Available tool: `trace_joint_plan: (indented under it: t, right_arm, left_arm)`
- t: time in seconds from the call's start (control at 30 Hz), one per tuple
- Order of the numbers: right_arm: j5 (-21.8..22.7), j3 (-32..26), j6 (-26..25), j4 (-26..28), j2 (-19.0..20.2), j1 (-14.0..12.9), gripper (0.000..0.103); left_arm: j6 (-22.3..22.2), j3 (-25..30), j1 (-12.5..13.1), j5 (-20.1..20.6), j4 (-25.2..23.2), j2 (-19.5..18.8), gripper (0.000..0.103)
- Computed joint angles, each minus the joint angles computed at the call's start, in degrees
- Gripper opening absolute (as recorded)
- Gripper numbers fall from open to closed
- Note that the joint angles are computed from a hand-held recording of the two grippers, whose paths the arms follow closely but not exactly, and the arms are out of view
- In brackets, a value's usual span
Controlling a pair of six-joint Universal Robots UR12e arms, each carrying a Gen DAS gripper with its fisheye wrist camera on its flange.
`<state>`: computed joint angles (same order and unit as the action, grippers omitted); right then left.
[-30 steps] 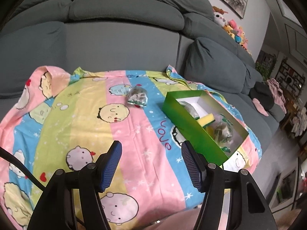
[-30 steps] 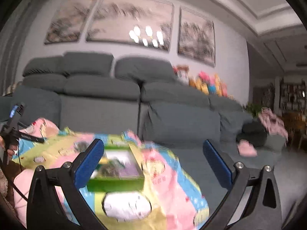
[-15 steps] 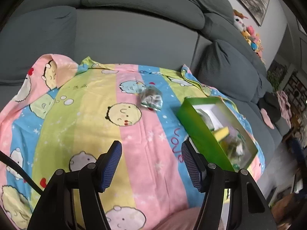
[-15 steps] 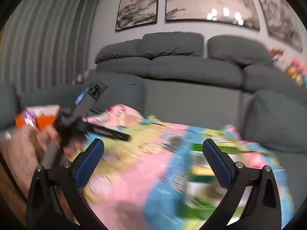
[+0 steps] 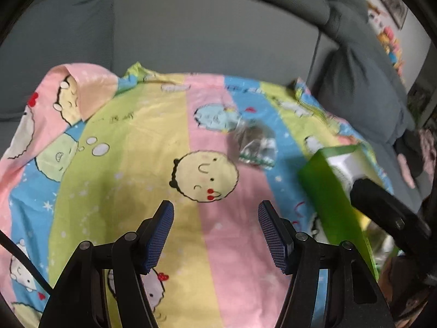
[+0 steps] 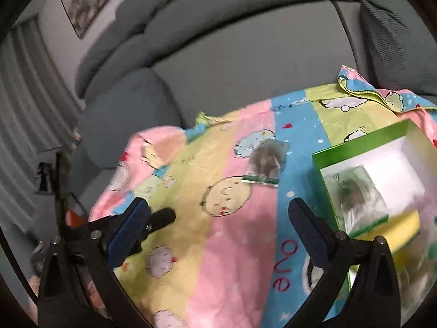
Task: Organize objects
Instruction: 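Move the right gripper to the last plastic bag on the blanket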
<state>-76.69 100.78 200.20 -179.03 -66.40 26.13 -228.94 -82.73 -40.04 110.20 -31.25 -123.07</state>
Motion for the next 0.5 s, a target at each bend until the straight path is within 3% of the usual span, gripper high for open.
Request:
trace_joint_plan:
  t: [0.07,0.2,0.3,0.4,0.5]
  right_arm:
    - [-2.16,-2.87,-0.1,4.08,1.64,0.4,0.102]
    - [-0.18,-7.5,3.32,10.22,5.02,-0.91,0.102]
    - [-1.33,-11.53,5.03,15.71,7.44,-1.3,0.102]
    - [-5.04,-15.6,3.53,20.04,9.65,-0.75,0.1]
    - [-5.18,-18.73,2.82,22.29,11.34,-0.53,0.1]
  left_arm:
    - [0.39,0.97,0.56,-1.51,-1.46,-0.8,0.065]
    - [-0.27,1.54,1.13,-2.63,-4.03,-1.43,0.065]
    - [-1.55,1.34,1.38,-1.91,-3.98,-1.68,0.065]
    - [-3.2,1.18,1.82,-2.73,-4.99,-1.63,0.065]
    - [-4.08,0.5,2.08,-3.21,-3.91,-1.32,0.065]
